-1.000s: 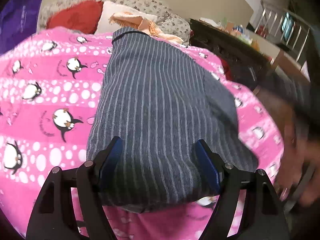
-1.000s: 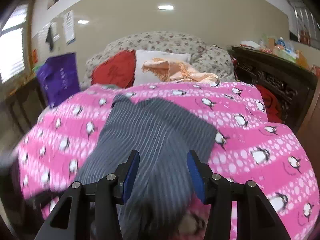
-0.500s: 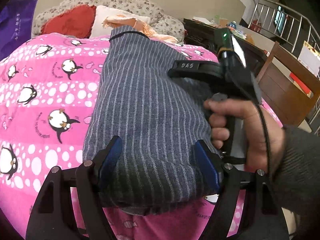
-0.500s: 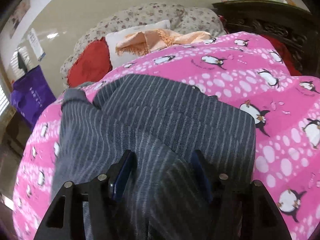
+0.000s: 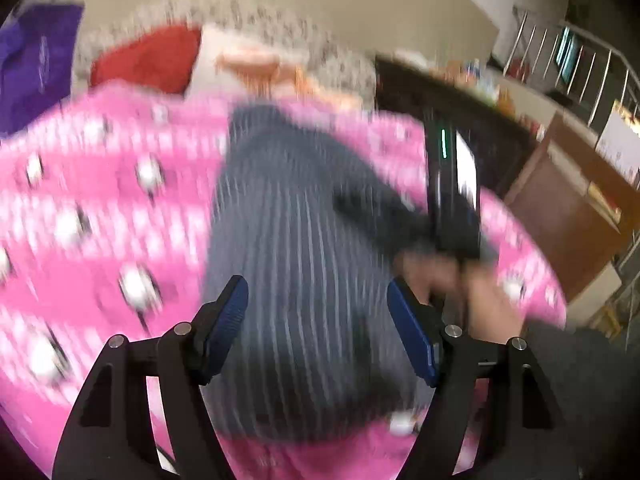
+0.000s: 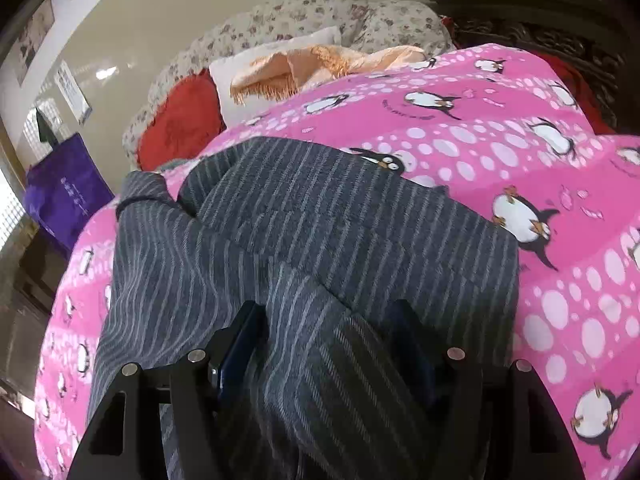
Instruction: Fold large clothes
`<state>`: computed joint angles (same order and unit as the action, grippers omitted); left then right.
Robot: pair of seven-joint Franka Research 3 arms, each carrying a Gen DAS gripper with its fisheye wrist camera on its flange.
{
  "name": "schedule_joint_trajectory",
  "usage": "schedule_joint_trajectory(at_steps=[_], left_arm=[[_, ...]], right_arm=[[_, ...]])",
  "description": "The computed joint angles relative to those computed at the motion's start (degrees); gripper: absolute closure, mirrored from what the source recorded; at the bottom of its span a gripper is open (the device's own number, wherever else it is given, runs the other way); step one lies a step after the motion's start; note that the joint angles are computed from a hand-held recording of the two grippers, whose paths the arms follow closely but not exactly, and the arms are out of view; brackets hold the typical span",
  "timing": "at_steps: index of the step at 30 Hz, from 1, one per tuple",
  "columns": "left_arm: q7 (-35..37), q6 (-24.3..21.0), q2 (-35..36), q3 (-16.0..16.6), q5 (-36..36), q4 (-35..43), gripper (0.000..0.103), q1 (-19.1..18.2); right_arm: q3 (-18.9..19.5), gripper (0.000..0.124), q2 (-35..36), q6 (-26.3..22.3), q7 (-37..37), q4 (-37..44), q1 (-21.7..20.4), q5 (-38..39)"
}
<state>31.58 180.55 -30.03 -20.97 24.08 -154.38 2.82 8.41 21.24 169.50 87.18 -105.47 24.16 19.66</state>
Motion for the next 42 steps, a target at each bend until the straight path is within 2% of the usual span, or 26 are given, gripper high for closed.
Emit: schedule_joint_trajectory(at_steps=[2, 3, 5, 8, 10, 11, 12, 13, 14, 16, 18, 21, 23, 24, 25, 26, 27, 29, 30, 31, 33, 35, 36, 38, 41, 42], left_arm=[[1.6, -2.0, 3.2, 0.3, 1.1, 5.8, 0.030, 2.3], [3.8, -3.0, 7.1, 2.4, 1.4, 9.8, 0.030, 1.3], [7.7, -7.0, 14.6, 8.9, 0.4, 17.4, 0.030, -4.3], [18.8, -17.0, 26.8, 13.3, -12.2, 30.0, 0.031, -8.2], [17.7, -23.0, 33.8, 13.7, -14.5, 37.1, 0.031, -7.4], [17.8, -24.2, 35.9, 13.6, -15.8, 38.7, 0.029, -6.9], [18.4, -24.5, 36.9, 13.3, -17.3, 39.3, 0.027, -6.4], [18.9, -23.3, 36.9, 13.0, -19.3, 38.8, 0.026, -5.9], [19.8, -22.4, 36.2, 12.6, -20.4, 37.9, 0.026, -5.5], [26.0, -22.4, 33.2, 11.5, -26.2, 35.5, 0.026, -4.6], [32.6, -20.8, 28.0, 11.6, -31.6, 30.2, 0.026, -4.8], [36.5, -18.6, 20.4, 13.7, -33.8, 21.5, 0.024, -7.2], [42.2, -18.3, 17.1, 16.7, -39.1, 16.4, 0.024, -11.0], [46.0, -17.5, 15.4, 19.2, -43.5, 13.1, 0.024, -14.4], [50.0, -14.4, 14.5, 22.1, -49.2, 10.7, 0.024, -18.5], [56.9, -10.9, 13.3, 25.3, -59.0, 8.4, 0.024, -23.5], [64.1, -9.7, 12.3, 28.7, -69.0, 7.4, 0.023, -28.5], [75.1, -9.7, 11.4, 36.2, -83.2, 7.2, 0.022, -38.0], [79.5, -10.0, 11.2, 37.8, -88.4, 7.3, 0.018, -40.5], [85.4, -8.0, 11.0, 38.3, -93.8, 7.0, 0.015, -43.0], [90.7, -4.0, 10.8, 35.5, -95.4, 6.0, 0.008, -43.8], [92.1, -1.1, 11.2, 32.0, -95.1, 5.2, 0.007, -43.0], [91.5, 0.3, 11.5, 29.8, -94.5, 4.9, 0.007, -41.9], [85.3, 1.9, 11.9, 24.5, -88.2, 3.6, 0.008, -37.5], [77.8, 4.3, 11.4, 18.2, -82.3, 1.3, 0.026, -32.7], [76.6, 5.3, 11.3, 17.5, -81.5, 0.7, 0.035, -32.2]], right_arm=[[3.3, 0.058, -1.1, 1.8, -3.5, -1.9, -2.9, 3.8], [4.1, 0.057, -1.7, 1.8, -4.6, -2.6, -3.5, 5.0], [0.9, 0.053, -3.6, 0.2, -2.8, -4.2, -0.9, 2.1], [-4.6, 0.042, -7.5, -0.7, 2.5, -8.9, 4.0, -7.4], [-4.6, 0.040, -10.3, 0.5, 3.0, -13.2, 4.1, -10.4], [-3.5, 0.039, -11.5, 1.6, 1.7, -15.2, 3.2, -9.6], [-0.7, 0.038, -12.7, 2.2, -2.6, -16.9, 0.6, -4.9], [2.4, 0.038, -13.7, 1.5, -8.4, -17.8, -2.1, 1.8], [3.4, 0.038, -14.4, 0.5, -12.0, -18.2, -3.2, 5.9], [3.7, 0.038, -16.3, -1.8, -18.0, -18.9, -4.5, 13.4], [3.2, 0.038, -18.2, -1.6, -23.4, -20.1, -4.5, 20.9], [0.9, 0.038, -22.3, 2.0, -24.8, -24.9, -3.1, 22.0], [-0.5, 0.038, -24.8, 3.3, -25.3, -28.2, -2.4, 23.2], [-1.1, 0.038, -25.9, 3.3, -24.2, -29.7, -2.4, 22.5], [-1.6, 0.038, -26.9, 3.4, -23.1, -31.2, -2.4, 22.0], [-2.4, 0.038, -28.0, 3.0, -23.2, -32.4, -1.9, 23.2], [-3.6, 0.038, -28.8, 2.2, -24.7, -33.1, -1.0, 25.7], [-5.4, 0.038, -29.9, 0.5, -27.8, -33.9, 0.6, 30.9], [-6.1, 0.038, -29.9, -0.4, -29.3, -33.6, 1.1, 33.6], [-6.7, 0.038, -30.0, -1.4, -31.4, -33.3, 1.7, 37.0], [-7.7, 0.038, -29.7, -4.0, -39.1, -31.8, 3.2, 47.0], [-7.6, 0.038, -27.3, -7.5, -44.5, -28.5, 2.8, 54.1], [-7.2, 0.038, -25.4, -9.3, -44.5, -26.6, 2.1, 54.5], [-6.3, 0.038, -19.9, -13.9, -42.2, -21.4, 0.4, 52.9], [-3.9, 0.038, -14.4, -14.8, -42.8, -15.3, -1.4, 52.9], [-3.2, 0.038, -13.2, -15.3, -43.3, -13.7, -2.0, 52.5]])
